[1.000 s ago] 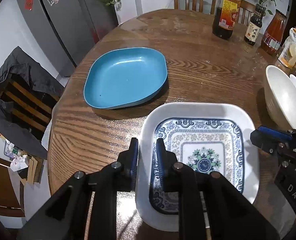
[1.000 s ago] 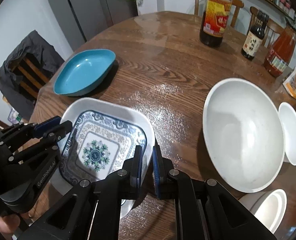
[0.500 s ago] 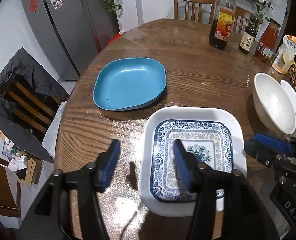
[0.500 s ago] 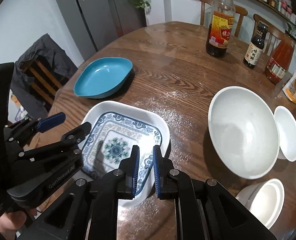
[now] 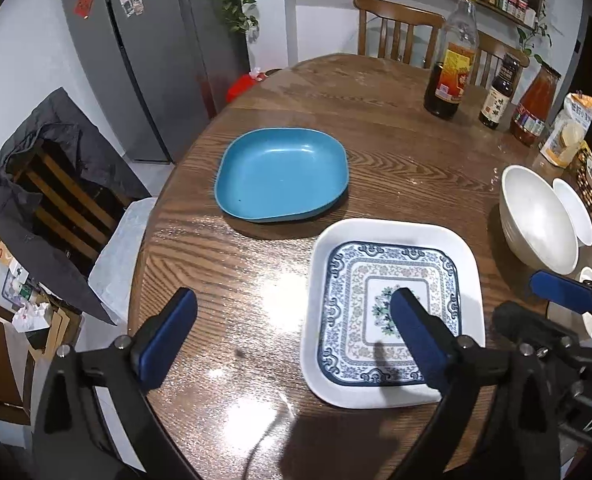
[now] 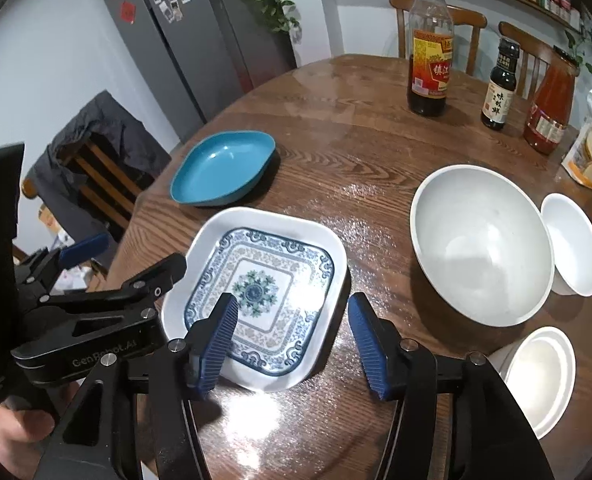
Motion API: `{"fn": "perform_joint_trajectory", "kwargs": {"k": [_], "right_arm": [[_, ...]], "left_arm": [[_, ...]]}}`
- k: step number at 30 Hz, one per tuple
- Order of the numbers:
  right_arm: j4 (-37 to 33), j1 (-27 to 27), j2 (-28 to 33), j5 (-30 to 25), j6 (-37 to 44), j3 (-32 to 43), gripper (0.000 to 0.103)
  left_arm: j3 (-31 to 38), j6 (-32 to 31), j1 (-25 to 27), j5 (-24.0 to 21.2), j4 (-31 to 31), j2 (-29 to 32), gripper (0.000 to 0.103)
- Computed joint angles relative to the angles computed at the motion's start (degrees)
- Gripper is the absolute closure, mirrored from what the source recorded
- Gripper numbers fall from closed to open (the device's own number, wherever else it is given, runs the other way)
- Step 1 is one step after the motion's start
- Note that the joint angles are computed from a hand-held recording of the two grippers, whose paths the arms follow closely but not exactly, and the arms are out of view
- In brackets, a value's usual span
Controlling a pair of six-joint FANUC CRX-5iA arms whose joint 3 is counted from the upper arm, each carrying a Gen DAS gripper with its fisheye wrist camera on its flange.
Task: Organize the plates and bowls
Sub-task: 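Open both grippers and withdraw them from the stacked plates, then move both grippers to the rim of the teal square plate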
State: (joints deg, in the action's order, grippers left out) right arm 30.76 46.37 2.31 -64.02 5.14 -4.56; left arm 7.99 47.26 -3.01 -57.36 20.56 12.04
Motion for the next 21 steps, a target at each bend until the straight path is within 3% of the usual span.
{"fn": "perform_joint_trajectory", "kwargs": {"k": [12,21], "right_arm": [[-1.85,-2.91,2.47,0.1,5.81,4.42,0.041],[-6.6,-7.31,5.82,1.09,9.51,9.1,0.036]], "left_arm": [[3.53,3.12,-0.74,2.05,-2.64,2.23,0.001],[10.98,6.48,-1.09,0.88,-5.04,7.91,0.001]]}}
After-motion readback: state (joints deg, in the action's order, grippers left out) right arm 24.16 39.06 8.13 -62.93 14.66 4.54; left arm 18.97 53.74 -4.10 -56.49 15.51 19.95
